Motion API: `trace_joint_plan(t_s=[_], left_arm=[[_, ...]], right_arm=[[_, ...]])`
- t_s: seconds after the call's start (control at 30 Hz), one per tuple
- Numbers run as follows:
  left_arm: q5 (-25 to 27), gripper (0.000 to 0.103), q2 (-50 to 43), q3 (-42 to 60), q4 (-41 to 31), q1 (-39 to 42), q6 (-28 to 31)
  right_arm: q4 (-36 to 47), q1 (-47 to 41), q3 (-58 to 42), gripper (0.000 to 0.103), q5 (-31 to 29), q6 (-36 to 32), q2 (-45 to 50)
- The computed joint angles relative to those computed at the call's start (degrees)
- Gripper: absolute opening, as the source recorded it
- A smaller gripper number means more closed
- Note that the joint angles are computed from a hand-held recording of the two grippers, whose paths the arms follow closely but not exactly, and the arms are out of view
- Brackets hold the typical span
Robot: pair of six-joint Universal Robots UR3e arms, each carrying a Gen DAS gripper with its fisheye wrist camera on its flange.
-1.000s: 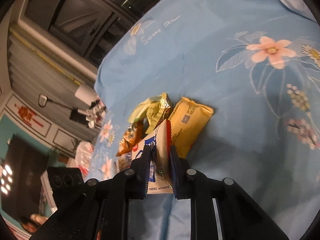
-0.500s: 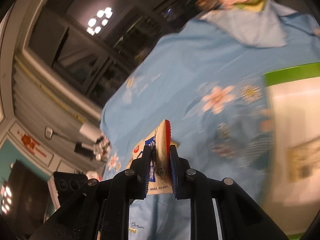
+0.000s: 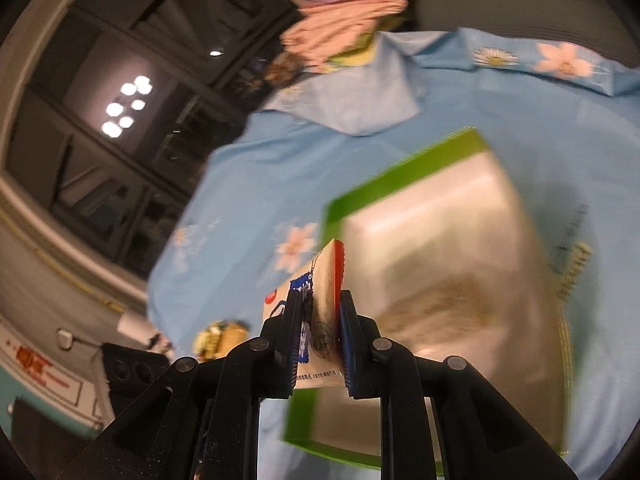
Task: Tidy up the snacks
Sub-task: 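Carry the white-and-red packet to the green box and release it, then move both grippers back to the snack pile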
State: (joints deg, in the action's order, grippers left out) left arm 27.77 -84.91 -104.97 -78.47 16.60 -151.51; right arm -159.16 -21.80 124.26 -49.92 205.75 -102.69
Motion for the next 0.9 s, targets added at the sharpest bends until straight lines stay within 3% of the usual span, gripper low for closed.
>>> trace_joint_plan(t_s=[0.17,0.3,0.37,0.4,0.43,0.47,0.5,0.53,0.63,0.7,0.8,0.9], left_arm=[[3.80,0.013,-0.17,-1.30,6.25,-2.83,-1.62],[9.26,0.025,-0.02,-2.86,15.04,-5.36,-6.54],[11.15,0.040,-0.33,-2.96,17.23,-6.19,-7.21],[11.84,0.059,-0.33,-3.11,17.83,-6.32,-7.71],[12.17,0.070,0.18,-3.64,18.74,-5.99,-8.51],[12.06,0.073,0.43,-3.93,19.41,-5.59,-8.61],[11.49,0.076,1.07,-4.31,19.18,-5.05,-8.01],[10.50,0.085,2.40,-4.83,18.04,-3.77,-6.53],[10.51,0.099,7.44,-7.20,18.19,-0.07,-5.13],[9.45,0.101,11.47,-8.79,16.06,3.59,-1.53],[6.40,0.103,18.26,-10.37,6.82,12.80,8.55],[4.27,0.103,23.09,-11.77,-0.92,22.40,17.56]], right_arm=[[3.77,-6.29,5.95,0.020,3.44,-4.12,-4.89],[8.50,-4.49,4.03,0.028,-1.66,-4.79,-6.03],[11.71,-1.02,0.48,0.033,-8.34,-3.97,-4.44],[13.01,0.23,-0.68,0.034,-10.61,-3.81,-3.92],[13.35,0.61,-1.25,0.036,-11.28,-3.98,-3.02],[14.42,0.67,-1.64,0.039,-11.24,-4.15,-2.68],[15.50,0.47,-1.88,0.049,-10.83,-4.11,-2.52],[16.12,0.34,-1.80,0.061,-10.75,-3.81,-2.79],[15.38,2.39,-2.22,0.078,-13.66,-2.07,-4.56],[13.46,5.30,-3.50,0.081,-16.85,-0.11,-4.43],[11.48,10.10,-6.70,0.091,-18.02,2.32,-2.91],[11.46,17.43,-14.81,0.093,-19.51,3.65,3.99]])
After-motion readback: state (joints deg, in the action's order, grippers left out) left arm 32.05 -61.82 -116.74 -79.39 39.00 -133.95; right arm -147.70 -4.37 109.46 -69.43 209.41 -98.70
